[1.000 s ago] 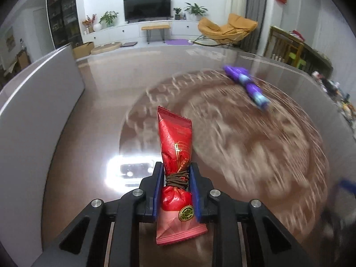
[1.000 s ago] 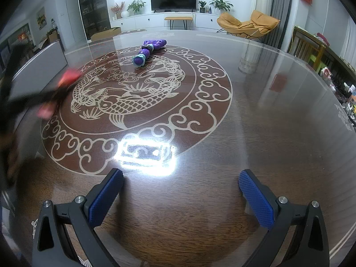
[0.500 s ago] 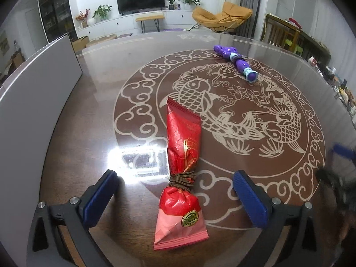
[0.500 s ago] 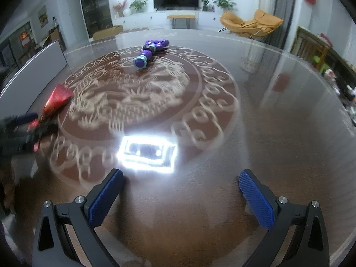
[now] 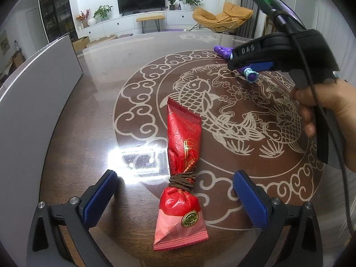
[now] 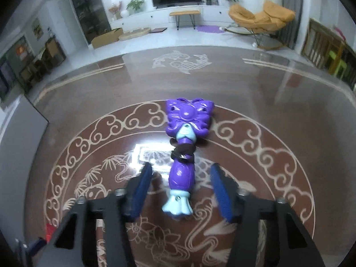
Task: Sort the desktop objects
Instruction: 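Lift the red snack with the left tool while the right tool grasps the purple toy, then carry the red snack and purple toy over the bin with both tools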
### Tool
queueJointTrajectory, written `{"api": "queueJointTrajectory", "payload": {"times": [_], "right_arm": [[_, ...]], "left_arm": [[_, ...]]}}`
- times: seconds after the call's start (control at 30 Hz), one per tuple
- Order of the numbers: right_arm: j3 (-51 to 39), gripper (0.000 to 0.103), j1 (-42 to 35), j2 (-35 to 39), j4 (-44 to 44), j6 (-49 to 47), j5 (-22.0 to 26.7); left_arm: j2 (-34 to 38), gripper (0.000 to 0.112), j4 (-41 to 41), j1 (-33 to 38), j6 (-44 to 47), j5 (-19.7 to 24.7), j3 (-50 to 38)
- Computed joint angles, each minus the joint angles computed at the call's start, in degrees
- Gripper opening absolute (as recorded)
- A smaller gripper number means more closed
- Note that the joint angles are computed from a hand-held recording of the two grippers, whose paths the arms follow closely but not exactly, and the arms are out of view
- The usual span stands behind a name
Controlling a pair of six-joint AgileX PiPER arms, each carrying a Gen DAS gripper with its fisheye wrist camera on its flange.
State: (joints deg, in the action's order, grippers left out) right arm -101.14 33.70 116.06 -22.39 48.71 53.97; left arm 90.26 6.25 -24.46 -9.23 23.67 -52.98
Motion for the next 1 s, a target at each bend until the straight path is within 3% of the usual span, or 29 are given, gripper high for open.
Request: {"api": "queueJointTrajectory", "payload": {"times": [0.07, 0.2, 0.3, 0.43, 0.53, 0.57, 0.6, 0.67, 0.77, 0.87, 1.0], "right_arm": [[-0.1, 0.024, 0.6, 0.3, -1.2, -0.3, 0.2], [15.7, 0.024, 3.5, -8.7, -6.7, 6.0, -6.9], [27.3, 0.024, 8.2, -16.1, -11.3, 12.5, -9.4], [43.9, 0.024, 23.6, -27.9, -20.8, 29.4, -5.0], [48.3, 0.024, 32.9, -31.4, -23.1, 37.5, 0.7], [49.2, 0.030, 34.8, -32.3, -23.3, 39.2, 1.9], [50.0, 0.046, 35.3, -33.0, -23.2, 40.0, 1.9], [51.3, 0.059, 34.2, -34.0, -22.1, 41.3, 0.8], [54.6, 0.059, 30.2, -37.0, -23.3, 43.8, -3.7], [54.9, 0.059, 28.9, -37.5, -23.5, 44.8, -4.6], [49.0, 0.058, 23.7, -34.9, -14.8, 30.9, -7.8]], "left_arm": [[0.0, 0.103, -0.2, 0.2, 0.3, 0.0, 0.0], [-0.1, 0.103, 0.0, 0.1, 0.0, 0.2, -0.1], [0.0, 0.103, 0.0, 0.1, -0.1, 0.3, -0.2], [0.0, 0.103, 0.2, 0.0, -0.3, 0.3, -0.2], [0.0, 0.103, 0.4, 0.0, -0.5, 0.2, -0.2], [0.0, 0.103, 0.4, 0.0, -0.6, 0.2, -0.2], [0.0, 0.103, 0.5, -0.1, -0.6, 0.3, -0.3], [0.0, 0.103, 0.5, -0.1, -0.8, 0.3, -0.3], [0.0, 0.103, -0.5, 0.2, 0.3, 0.2, -0.3], [0.2, 0.103, -3.2, 0.9, 4.3, 1.0, -0.8], [2.3, 0.103, -11.4, 3.3, 18.2, 10.5, -6.5]]}}
